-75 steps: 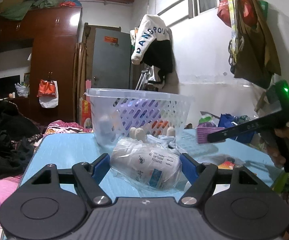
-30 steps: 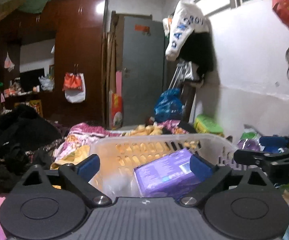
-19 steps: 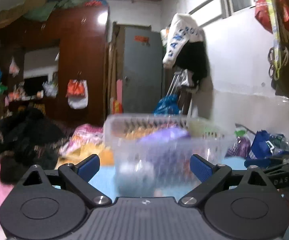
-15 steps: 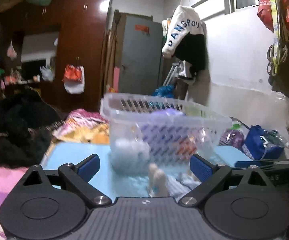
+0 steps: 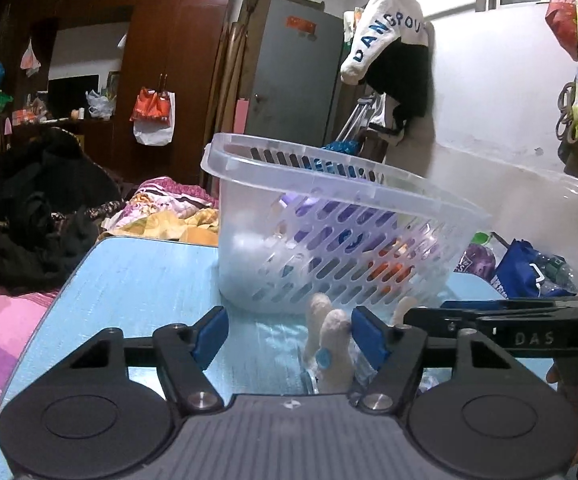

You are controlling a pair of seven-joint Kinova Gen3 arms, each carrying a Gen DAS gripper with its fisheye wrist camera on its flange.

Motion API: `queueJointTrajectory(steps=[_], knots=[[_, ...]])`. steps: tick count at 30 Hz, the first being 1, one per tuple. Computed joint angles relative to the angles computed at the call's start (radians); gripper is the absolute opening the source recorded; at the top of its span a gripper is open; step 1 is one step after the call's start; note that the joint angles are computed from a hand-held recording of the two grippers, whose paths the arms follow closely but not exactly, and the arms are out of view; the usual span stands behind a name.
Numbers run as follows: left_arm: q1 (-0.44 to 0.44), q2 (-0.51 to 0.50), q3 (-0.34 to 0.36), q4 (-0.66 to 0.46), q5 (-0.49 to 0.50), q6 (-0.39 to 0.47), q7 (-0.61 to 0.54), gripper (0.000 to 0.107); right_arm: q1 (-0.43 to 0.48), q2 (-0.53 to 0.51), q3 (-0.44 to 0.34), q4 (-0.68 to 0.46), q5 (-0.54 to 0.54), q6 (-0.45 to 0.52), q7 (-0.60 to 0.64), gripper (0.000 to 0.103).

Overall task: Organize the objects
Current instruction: 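Grasp the plush bunny toy with both tools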

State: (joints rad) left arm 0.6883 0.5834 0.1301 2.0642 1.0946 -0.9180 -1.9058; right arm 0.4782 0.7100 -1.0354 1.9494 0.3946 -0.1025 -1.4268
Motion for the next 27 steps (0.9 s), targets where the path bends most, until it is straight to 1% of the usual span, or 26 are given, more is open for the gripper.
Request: queueJointTrajectory(steps=[1, 3, 4, 6, 7, 8, 9, 10, 13, 16, 23, 27], knots=[[-0.003, 0.002, 0.000, -0.003, -0.001, 0.004, 0.000, 0.069, -0.004, 0.004, 0.000, -0.003, 0.003, 0.004, 0.002, 0.053], [-0.009, 0.005, 0.000, -0.006, -0.014, 0.013, 0.007, 0.064, -0.020, 0.000, 0.014, -0.001, 0.002, -0.006, 0.003, 0.048], [-0.010, 0.007, -0.001, -0.013, -0.010, 0.019, -0.001, 0.063, -0.019, 0.003, 0.012, 0.002, 0.007, -0.009, 0.005, 0.041], [-0.008, 0.010, -0.003, -0.031, 0.006, 0.033, -0.030, 0.049, -0.007, 0.013, -0.004, 0.007, 0.023, -0.012, 0.005, 0.032], [-0.008, 0.013, -0.002, -0.045, 0.022, 0.047, -0.056, 0.046, -0.007, 0.013, -0.007, 0.008, 0.028, -0.011, 0.006, 0.029], [-0.009, 0.016, -0.001, -0.054, 0.029, 0.056, -0.070, 0.038, -0.012, 0.010, -0.002, 0.011, 0.031, -0.019, 0.008, 0.028], [-0.009, 0.020, 0.001, -0.062, 0.032, 0.061, -0.077, 0.026, -0.014, 0.007, 0.003, 0.020, 0.036, -0.037, 0.009, 0.027], [-0.012, 0.021, 0.004, -0.064, 0.024, 0.068, -0.073, 0.022, -0.019, 0.004, 0.011, 0.028, 0.043, -0.055, 0.004, 0.025], [0.005, 0.031, 0.002, -0.075, 0.040, 0.049, -0.085, 0.020, -0.010, 0.012, 0.005, 0.037, 0.088, -0.074, -0.026, 0.021], [0.012, 0.031, 0.008, -0.064, 0.022, 0.025, -0.056, 0.018, 0.003, 0.019, 0.001, 0.051, 0.142, -0.110, -0.046, 0.017], [0.042, 0.025, 0.015, -0.051, 0.014, -0.042, -0.033, 0.016, 0.011, -0.014, 0.015, 0.091, 0.232, -0.176, -0.112, 0.015], [0.053, 0.014, 0.022, -0.048, 0.015, -0.071, -0.039, 0.016, 0.049, -0.031, -0.014, 0.101, 0.294, -0.189, -0.177, 0.015]])
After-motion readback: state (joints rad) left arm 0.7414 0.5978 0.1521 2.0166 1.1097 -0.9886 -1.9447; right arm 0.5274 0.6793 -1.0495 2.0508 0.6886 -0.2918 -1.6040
